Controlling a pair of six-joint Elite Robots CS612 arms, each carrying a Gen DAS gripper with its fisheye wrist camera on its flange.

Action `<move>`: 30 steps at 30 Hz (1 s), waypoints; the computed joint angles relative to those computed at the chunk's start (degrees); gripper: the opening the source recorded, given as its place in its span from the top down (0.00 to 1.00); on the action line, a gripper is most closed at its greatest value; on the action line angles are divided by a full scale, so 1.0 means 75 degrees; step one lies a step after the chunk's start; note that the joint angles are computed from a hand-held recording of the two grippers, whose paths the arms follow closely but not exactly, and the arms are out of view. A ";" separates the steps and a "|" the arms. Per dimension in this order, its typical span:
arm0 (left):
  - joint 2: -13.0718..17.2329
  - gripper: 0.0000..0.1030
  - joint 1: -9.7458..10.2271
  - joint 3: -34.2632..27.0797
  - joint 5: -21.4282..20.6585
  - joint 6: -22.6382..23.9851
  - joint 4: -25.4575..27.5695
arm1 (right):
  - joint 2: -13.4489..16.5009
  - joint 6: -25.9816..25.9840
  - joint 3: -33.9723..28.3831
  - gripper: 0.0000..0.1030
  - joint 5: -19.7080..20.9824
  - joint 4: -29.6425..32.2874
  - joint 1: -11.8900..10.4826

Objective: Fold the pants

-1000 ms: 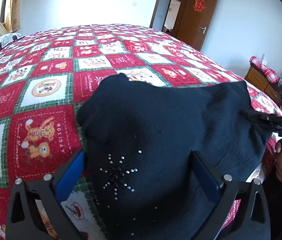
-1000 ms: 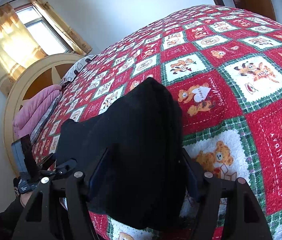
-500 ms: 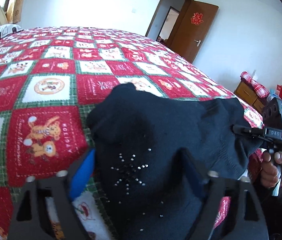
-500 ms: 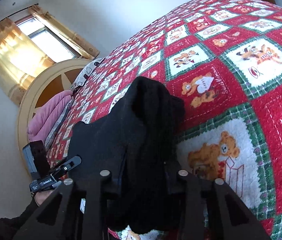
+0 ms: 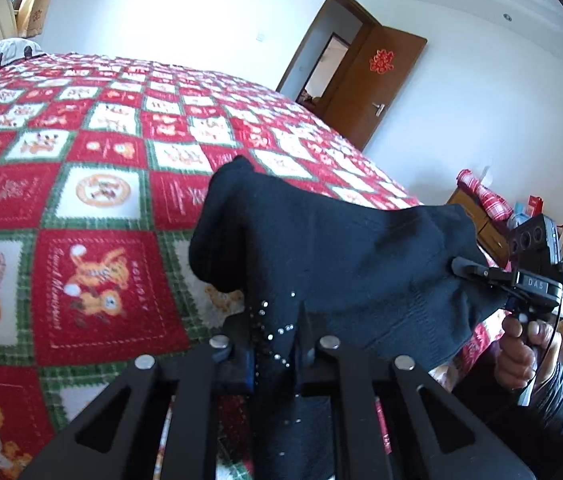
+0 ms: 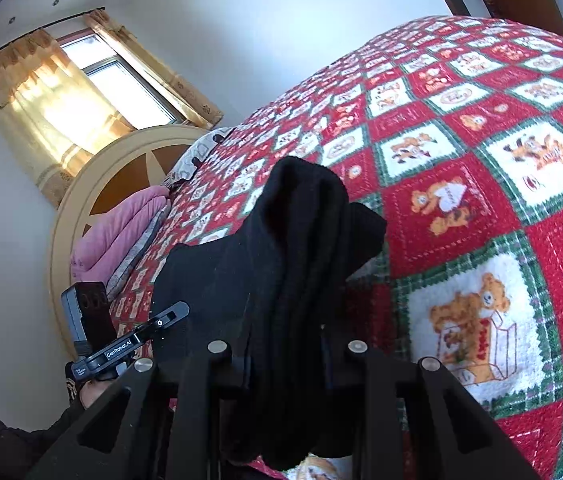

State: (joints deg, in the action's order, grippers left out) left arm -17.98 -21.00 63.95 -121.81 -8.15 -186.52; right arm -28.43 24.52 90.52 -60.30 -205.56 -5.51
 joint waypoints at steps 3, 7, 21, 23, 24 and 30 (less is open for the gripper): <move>-0.0098 0.87 0.0052 0.0085 0.0066 -0.0041 -0.0083 | -0.0049 -0.0098 -0.0100 0.76 0.0021 0.0076 0.0038; -0.0194 0.87 0.0103 0.0172 0.0469 0.0012 -0.0193 | -0.0015 -0.0292 -0.0503 0.76 0.0061 0.0498 0.0119; -0.0266 0.87 0.0442 -0.0010 0.2396 0.0245 -0.0152 | 0.0931 -0.1137 -0.3409 0.76 0.0487 0.2798 0.0750; -0.0247 0.87 0.0499 -0.0090 0.2550 0.0257 -0.0113 | 0.1105 -0.1220 -0.3880 0.76 0.0548 0.3120 0.0835; -0.0237 0.87 0.0534 -0.0129 0.2609 0.0248 -0.0099 | 0.1189 -0.1257 -0.4103 0.76 0.0572 0.3275 0.0870; -0.0110 0.87 0.0715 -0.0447 0.2970 0.0206 0.0097 | 0.1838 -0.1523 -0.5673 0.76 0.0682 0.4434 0.1078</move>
